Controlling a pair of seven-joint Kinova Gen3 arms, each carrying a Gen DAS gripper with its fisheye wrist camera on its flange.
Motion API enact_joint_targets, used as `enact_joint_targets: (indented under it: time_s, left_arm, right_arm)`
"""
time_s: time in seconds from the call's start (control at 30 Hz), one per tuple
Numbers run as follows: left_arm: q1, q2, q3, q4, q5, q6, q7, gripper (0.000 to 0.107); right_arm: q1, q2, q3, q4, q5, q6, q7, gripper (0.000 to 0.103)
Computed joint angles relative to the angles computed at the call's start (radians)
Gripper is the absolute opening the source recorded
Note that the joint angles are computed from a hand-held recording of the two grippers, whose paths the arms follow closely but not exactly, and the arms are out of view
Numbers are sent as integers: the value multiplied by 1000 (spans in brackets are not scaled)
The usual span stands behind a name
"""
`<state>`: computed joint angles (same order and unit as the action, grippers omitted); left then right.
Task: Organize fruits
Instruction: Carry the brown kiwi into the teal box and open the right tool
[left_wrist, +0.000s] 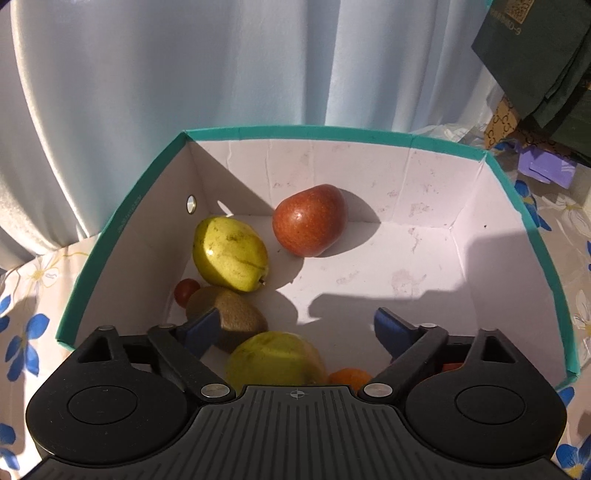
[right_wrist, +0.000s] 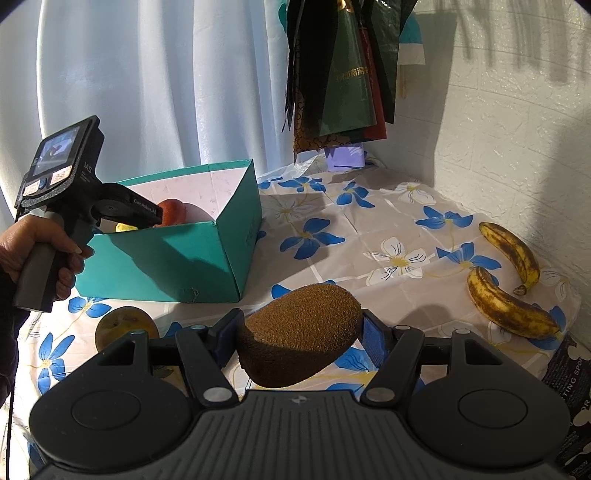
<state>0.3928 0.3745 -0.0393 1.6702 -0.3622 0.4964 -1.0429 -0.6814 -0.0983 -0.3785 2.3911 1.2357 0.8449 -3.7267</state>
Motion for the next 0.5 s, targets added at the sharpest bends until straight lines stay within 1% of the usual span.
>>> enact_joint_targets:
  time_s: [0.07,0.2,0.27,0.33,0.43,0.5]
  left_arm:
    - [-5,-35,8,38,3,-43,-8,97]
    - [-17,-120,23,111,20,-102,-18,98]
    - [-23,-182,31,162,24,-132,-15,100]
    - [-30,-249,37,222,15,-166,1,101]
    - [-65,-335,74,297,17,-190,7,101]
    - [-84,-373,97,329,-1,-183,34,101]
  right_arm:
    - [-3,-2,-3,2,-1,5,-7,67]
    - [-6,-5,-8,4,-2,19,-19,67]
    - [-11,-6,-14,5,0,34,-27,67]
    - [-17,-9,-19,7,6,44,-38,67]
    - [-23,-16,-23,15,20,54,-56,67]
    - [-25,-20,-22,19,29,54,-61,67]
